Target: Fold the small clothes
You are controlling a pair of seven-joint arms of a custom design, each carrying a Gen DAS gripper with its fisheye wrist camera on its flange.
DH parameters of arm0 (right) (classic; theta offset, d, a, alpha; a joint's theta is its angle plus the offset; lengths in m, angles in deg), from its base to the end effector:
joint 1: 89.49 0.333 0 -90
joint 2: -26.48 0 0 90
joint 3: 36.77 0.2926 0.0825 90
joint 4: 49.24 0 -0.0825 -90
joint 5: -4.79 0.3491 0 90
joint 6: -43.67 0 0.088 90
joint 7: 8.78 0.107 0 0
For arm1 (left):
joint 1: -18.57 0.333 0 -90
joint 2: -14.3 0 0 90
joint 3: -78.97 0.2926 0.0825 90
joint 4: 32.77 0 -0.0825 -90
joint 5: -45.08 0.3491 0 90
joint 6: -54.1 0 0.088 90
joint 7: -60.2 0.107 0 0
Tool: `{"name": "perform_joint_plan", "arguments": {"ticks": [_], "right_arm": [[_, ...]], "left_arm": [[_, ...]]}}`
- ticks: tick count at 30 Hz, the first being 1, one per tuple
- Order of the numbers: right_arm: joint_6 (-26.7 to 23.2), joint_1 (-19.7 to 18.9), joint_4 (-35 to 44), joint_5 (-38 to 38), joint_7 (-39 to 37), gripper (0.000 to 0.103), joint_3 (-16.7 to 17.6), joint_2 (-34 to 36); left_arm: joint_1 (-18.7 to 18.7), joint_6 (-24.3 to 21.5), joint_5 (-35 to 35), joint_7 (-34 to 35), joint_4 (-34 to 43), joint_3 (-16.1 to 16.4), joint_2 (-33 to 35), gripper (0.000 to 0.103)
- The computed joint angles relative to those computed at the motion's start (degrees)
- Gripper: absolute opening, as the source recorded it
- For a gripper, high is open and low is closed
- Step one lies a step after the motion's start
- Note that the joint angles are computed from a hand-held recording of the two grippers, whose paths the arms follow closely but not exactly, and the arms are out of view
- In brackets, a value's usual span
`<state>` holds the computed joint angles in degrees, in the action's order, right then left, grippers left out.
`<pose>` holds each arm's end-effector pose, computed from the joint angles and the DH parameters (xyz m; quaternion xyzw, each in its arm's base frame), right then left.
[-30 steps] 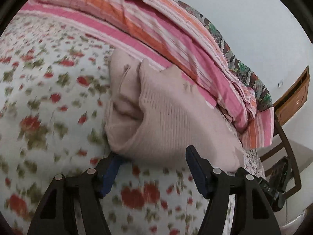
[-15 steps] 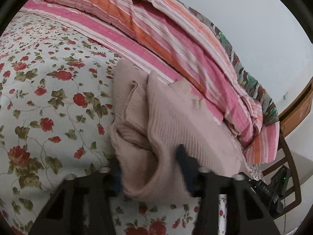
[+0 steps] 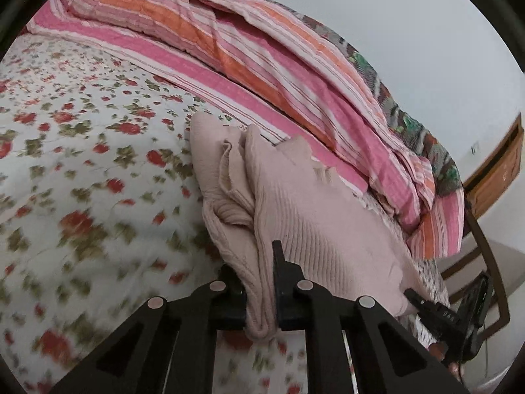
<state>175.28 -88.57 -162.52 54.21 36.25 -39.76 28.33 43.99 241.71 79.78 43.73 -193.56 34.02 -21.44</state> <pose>0.5612 -0.0036 0.4784 -0.7326 0.5700 0.0062 0.3719 0.3420 -0.1839 0.4102 -0.8201 0.3458 -0.4219 0.1725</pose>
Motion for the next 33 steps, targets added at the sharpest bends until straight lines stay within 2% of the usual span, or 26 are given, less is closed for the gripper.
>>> {"name": "perform_joint_plan", "arguments": {"ticks": [4, 7, 10, 11, 12, 14, 16, 17, 19, 22, 28, 33], "right_arm": [[-1.7, -0.7, -5.7, -1.8, -2.5, 0.008, -1.2, -6.3], [-2.4, -1.1, -9.0, -3.7, -3.4, 0.008, -1.9, -10.2], [-1.8, -1.1, -11.2, -6.9, -3.7, 0.009, -1.8, -12.6], [-1.1, -1.0, -11.9, -8.4, -3.9, 0.014, -1.6, -13.4], [-0.5, -1.0, -12.3, -10.1, -3.8, 0.020, -1.3, -14.0], [2.1, -0.8, -13.7, -12.1, -4.6, 0.022, -1.1, -15.6], [6.3, -0.5, -15.8, -12.2, -6.6, 0.029, -1.1, -17.8], [7.8, -0.3, -16.2, -12.0, -7.2, 0.034, -1.1, -18.2], [11.7, 0.5, -16.4, -11.3, -8.6, 0.035, -1.0, -18.3], [11.8, 1.5, -13.3, -10.5, -7.8, 0.035, -1.0, -15.5], [13.6, 5.2, -5.8, -6.3, -7.1, 0.035, 1.0, -9.5], [15.2, 8.1, -1.7, -6.6, -6.5, 0.035, 3.5, -5.6]], "left_arm": [[-8.6, -3.0, 0.4, -0.1, -3.2, 4.7, -3.3, 0.011], [-13.7, -4.9, 0.7, -1.9, -5.2, 6.6, -5.8, 0.012], [-18.5, -7.4, 2.0, -1.6, -5.2, 9.9, -4.7, 0.016], [-21.2, -10.7, 2.1, -0.5, -4.3, 12.3, -3.2, 0.020], [-23.1, -13.6, 2.2, 0.0, -3.7, 13.7, -2.7, 0.028], [-25.7, -20.1, 2.5, 0.1, -2.9, 15.0, -3.9, 0.031], [-26.7, -24.4, 3.3, -0.9, -2.4, 15.3, -5.5, 0.044], [-26.8, -26.0, 4.1, -1.6, -2.3, 15.3, -6.5, 0.047], [-27.2, -26.8, 5.9, -2.0, -2.2, 16.6, -7.4, 0.059], [-26.9, -24.7, 9.9, -0.4, -0.3, 20.1, -5.5, 0.059], [-25.3, -26.9, 15.4, 3.1, 9.4, 24.2, 3.6, 0.062], [-22.6, -24.6, 22.0, -0.8, 14.3, 25.2, 11.3, 0.062]]}}
